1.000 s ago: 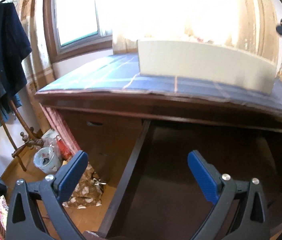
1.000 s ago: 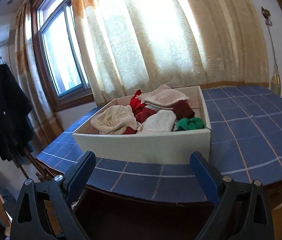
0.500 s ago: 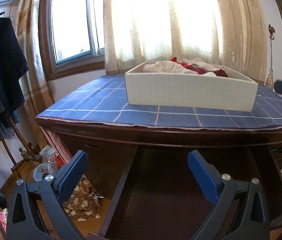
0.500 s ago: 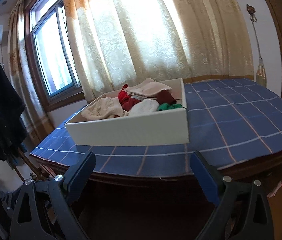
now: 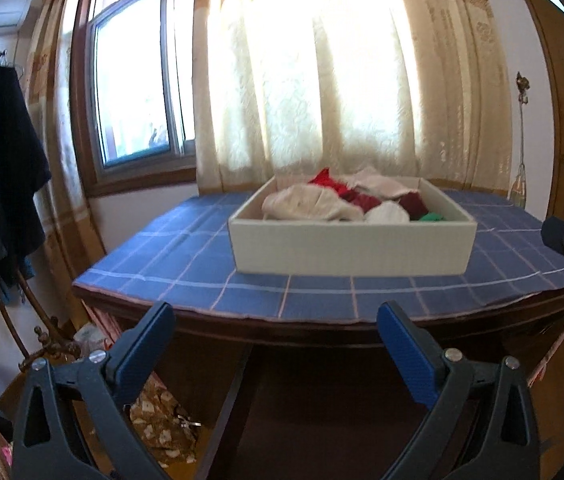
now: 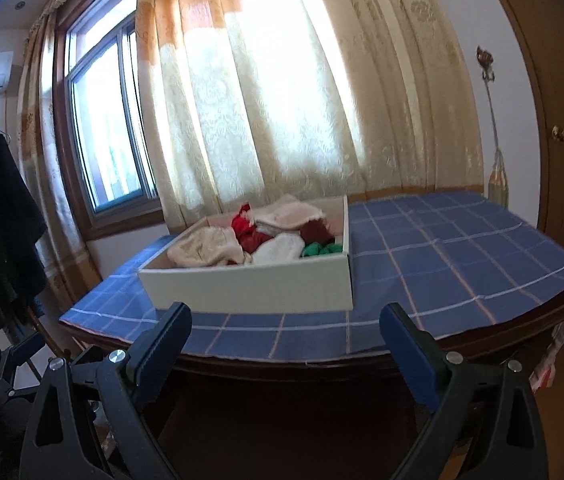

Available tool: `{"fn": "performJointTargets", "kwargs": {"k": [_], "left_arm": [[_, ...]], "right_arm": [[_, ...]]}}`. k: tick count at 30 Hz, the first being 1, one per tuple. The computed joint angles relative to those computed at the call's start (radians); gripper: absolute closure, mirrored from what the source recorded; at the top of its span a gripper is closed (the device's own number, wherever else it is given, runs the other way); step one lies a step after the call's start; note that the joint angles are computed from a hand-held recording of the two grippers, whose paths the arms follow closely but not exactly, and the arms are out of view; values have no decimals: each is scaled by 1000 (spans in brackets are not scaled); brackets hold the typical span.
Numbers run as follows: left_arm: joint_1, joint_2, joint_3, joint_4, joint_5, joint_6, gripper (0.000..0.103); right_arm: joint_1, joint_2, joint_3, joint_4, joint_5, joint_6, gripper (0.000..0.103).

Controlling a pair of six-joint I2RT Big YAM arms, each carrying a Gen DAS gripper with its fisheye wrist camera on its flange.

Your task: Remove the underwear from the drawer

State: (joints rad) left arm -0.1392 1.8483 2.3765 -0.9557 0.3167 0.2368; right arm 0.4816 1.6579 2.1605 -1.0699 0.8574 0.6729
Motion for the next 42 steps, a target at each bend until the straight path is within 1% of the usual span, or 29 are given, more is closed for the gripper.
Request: {"fn": "performJointTargets", "kwargs": {"k": [3, 5, 8, 11, 13, 16, 21, 22, 25, 30, 31, 33, 35, 36, 42], "left_arm": [[-2, 21, 63, -28, -1, 4, 0], [1, 43, 120, -61, 5, 2, 0], [2, 60, 166, -81, 14, -3, 0], [3, 73, 202, -88, 28, -9, 0], [0, 100, 261, -122, 27, -11, 0], [-2, 112, 291, -135, 24, -13, 0], [-3, 104, 282, -147, 26, -22, 0], [-4, 90, 256, -132, 19, -19, 0], [-6, 73, 227, -120, 20, -10, 0], [-10, 30, 150, -69, 10, 3, 0], [-11, 29, 148, -68, 8, 3, 0], [-12, 39, 166, -86, 6, -1, 0], [-10, 62, 207, -123, 17, -11, 0], [-10, 65, 211, -128, 17, -12, 0], [-11, 53, 185, -112, 8, -9, 0]], "right_arm": [[17, 16, 48, -23, 35, -5, 6], [24, 38, 102, -62, 40, 3, 6], [37, 60, 157, -86, 61, -19, 6], [49, 77, 194, -84, 102, -54, 6], [52, 81, 211, -95, 115, -44, 6], [58, 79, 217, -92, 127, -43, 6], [74, 104, 259, -111, 153, -62, 6], [77, 109, 268, -119, 157, -61, 6], [83, 114, 272, -131, 173, -52, 6], [82, 88, 224, -122, 177, -17, 6], [81, 82, 214, -121, 177, -6, 6], [78, 83, 214, -126, 169, 2, 6], [78, 86, 215, -131, 163, 6, 6], [79, 87, 215, -129, 163, 4, 6], [90, 104, 236, -137, 192, -5, 6]]}}
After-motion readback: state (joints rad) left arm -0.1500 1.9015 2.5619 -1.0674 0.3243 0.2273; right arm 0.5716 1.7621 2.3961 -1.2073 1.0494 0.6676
